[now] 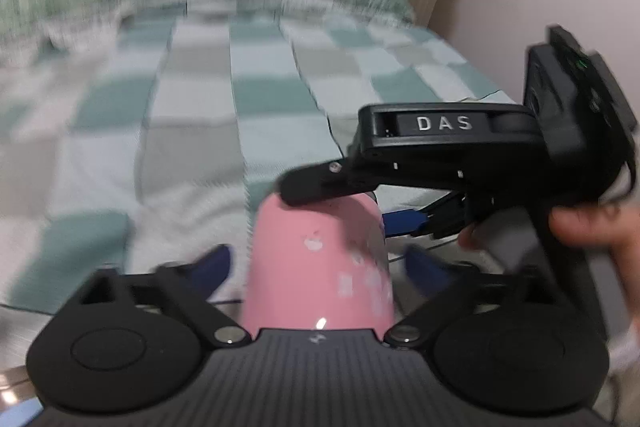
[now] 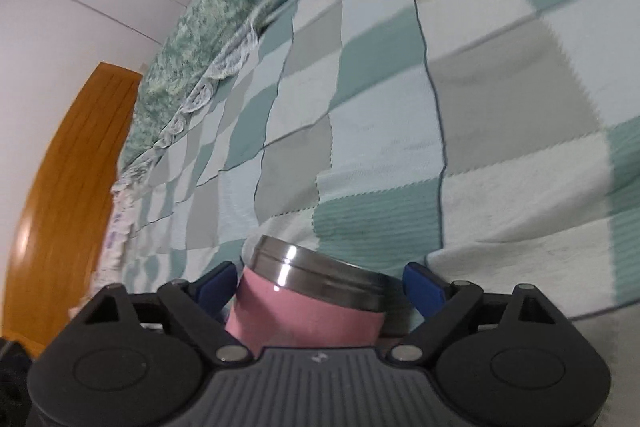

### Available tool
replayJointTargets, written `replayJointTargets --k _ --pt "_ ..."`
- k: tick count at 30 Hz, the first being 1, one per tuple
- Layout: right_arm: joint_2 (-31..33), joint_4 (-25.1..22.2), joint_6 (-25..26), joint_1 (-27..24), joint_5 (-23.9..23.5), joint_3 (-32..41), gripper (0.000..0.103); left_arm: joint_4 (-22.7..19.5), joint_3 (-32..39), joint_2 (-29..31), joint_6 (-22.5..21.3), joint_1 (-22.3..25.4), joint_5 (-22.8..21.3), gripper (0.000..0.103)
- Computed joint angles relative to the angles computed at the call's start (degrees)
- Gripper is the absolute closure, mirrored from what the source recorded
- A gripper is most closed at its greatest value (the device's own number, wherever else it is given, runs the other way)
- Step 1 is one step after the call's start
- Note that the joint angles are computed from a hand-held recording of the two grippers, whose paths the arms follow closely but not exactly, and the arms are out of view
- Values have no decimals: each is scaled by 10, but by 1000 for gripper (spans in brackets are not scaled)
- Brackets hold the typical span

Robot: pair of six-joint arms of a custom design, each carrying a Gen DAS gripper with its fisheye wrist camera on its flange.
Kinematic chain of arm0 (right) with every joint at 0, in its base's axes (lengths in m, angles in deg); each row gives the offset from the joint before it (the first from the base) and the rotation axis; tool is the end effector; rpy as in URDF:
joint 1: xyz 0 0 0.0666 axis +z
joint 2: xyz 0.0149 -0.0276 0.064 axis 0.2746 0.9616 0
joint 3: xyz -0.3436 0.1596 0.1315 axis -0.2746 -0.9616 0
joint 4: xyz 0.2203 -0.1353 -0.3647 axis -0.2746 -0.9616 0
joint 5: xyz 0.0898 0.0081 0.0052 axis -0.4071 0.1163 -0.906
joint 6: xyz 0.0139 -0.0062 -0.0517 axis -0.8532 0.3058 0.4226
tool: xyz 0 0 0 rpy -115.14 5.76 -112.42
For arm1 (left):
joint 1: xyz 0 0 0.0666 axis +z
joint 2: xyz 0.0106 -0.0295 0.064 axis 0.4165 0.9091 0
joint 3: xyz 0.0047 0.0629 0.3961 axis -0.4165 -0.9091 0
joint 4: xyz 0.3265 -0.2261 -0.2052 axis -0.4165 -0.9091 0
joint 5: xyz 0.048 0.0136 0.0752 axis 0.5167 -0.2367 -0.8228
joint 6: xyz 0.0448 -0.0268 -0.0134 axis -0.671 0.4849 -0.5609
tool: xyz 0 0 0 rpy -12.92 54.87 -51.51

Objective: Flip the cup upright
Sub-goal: 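Grasp the pink tumbler with the right gripper and rotate it rim-up, then lower the upright pink tumbler onto the bed and open the right gripper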

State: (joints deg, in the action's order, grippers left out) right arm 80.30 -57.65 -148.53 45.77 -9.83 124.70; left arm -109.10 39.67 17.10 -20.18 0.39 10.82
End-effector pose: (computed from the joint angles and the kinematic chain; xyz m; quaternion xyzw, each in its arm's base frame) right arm 0.5251 0.3051 0.3674 0.2594 0.8606 0.3579 0.2529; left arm 0.5633 -0.2673 0.3916 0.2890 0.8865 -0.2166 0.2892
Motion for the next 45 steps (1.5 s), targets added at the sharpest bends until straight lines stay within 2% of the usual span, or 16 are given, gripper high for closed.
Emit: replayJointTargets --k 2,4,9,12,16,17,19,20,22,25,30,33,36,38,42,45 --pt "10 3 -7 -4 -14 7 18 -29 29 26 26 4 17 19" --pt "17 -8 3 -3 -11 18 18 -27 31 31 35 8 26 20" --pt "12 -40 80 16 17 39 19 27 -31 -12 49 21 52 20" --pt "-1 -58 146 47 69 46 19 58 -76 -51 58 25 62 20" --pt "-19 -84 201 90 155 50 20 113 -131 -91 37 27 76 14" --pt "-20 -92 216 101 177 56 20 115 -135 -93 30 25 69 10" --pt "-22 -108 240 117 210 64 20 99 -126 -85 22 21 67 9" --pt "-23 -118 244 121 221 67 20 102 -126 -82 31 27 97 14" --pt "-33 -119 250 126 225 61 20 110 -135 -90 38 29 109 16" --pt "-47 -132 254 132 208 59 20 133 -172 -124 27 21 85 16" --pt "-78 -96 279 163 202 34 19 214 -263 -204 40 20 68 17" --pt "-79 -114 301 184 216 38 18 244 -307 -240 40 20 59 17" --pt "-76 -120 303 198 209 36 19 242 -327 -262 40 26 64 17" --pt "-79 -105 306 211 227 28 19 231 -330 -271 38 31 69 17" --pt "-76 -112 322 238 263 38 19 238 -353 -299 20 42 79 16" --pt "-73 -116 328 256 283 44 19 209 -356 -312 11 53 97 16"
